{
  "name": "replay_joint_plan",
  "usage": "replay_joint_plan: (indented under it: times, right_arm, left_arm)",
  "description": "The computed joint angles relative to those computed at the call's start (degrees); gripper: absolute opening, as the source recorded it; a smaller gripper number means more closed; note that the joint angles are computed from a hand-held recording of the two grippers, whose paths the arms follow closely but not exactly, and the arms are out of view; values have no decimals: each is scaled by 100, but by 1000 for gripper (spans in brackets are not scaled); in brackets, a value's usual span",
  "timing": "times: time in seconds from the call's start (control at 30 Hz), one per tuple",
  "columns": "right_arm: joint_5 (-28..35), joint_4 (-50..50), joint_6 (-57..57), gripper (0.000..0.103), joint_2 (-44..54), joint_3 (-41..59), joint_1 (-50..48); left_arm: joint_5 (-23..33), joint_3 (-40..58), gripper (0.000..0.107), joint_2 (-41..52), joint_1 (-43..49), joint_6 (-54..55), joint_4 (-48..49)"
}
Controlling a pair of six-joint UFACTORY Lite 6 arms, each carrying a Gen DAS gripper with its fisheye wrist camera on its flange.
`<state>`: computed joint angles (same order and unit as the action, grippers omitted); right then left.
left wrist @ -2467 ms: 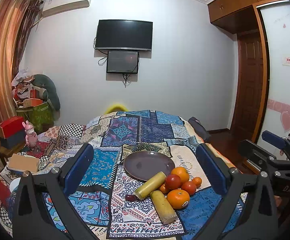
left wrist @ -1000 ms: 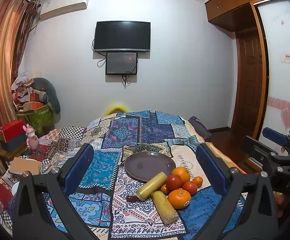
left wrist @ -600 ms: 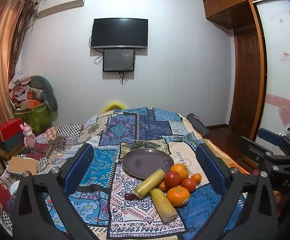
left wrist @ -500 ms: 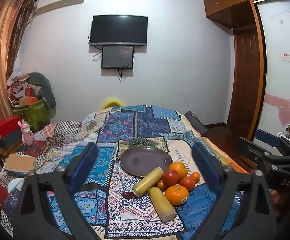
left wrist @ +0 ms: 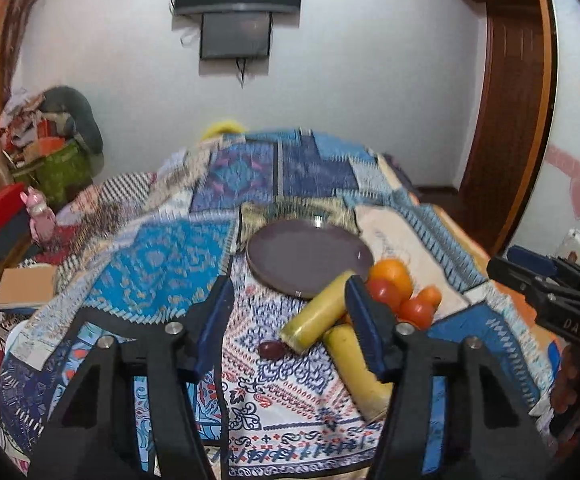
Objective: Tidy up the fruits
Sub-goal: 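Grasp the yellow corn cob with left gripper while right gripper grasps a red tomato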
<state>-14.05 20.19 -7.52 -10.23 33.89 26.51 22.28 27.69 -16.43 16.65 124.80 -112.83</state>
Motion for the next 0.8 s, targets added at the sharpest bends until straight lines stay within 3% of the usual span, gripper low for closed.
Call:
replay_joint_plan:
  times: [0.1, 0.3, 0.57, 0.8]
  right_arm:
    - [152, -1125, 1020, 47, 370, 169, -235]
    - [325, -3406, 3006, 46, 1173, 647, -690]
    - [407, -5276, 4663, 46, 2074, 1346, -968]
    - [369, -7165, 6395, 46, 2306, 1556, -1232]
  left_arm:
    - [-48, 370, 55, 783, -143, 356, -279]
    - [-346, 1398, 55, 2282, -553, 314, -192]
    - [-645, 2678, 55, 3611, -1058, -1245, 1473]
    - [-817, 3610, 56, 4487, -1373, -2716, 3235]
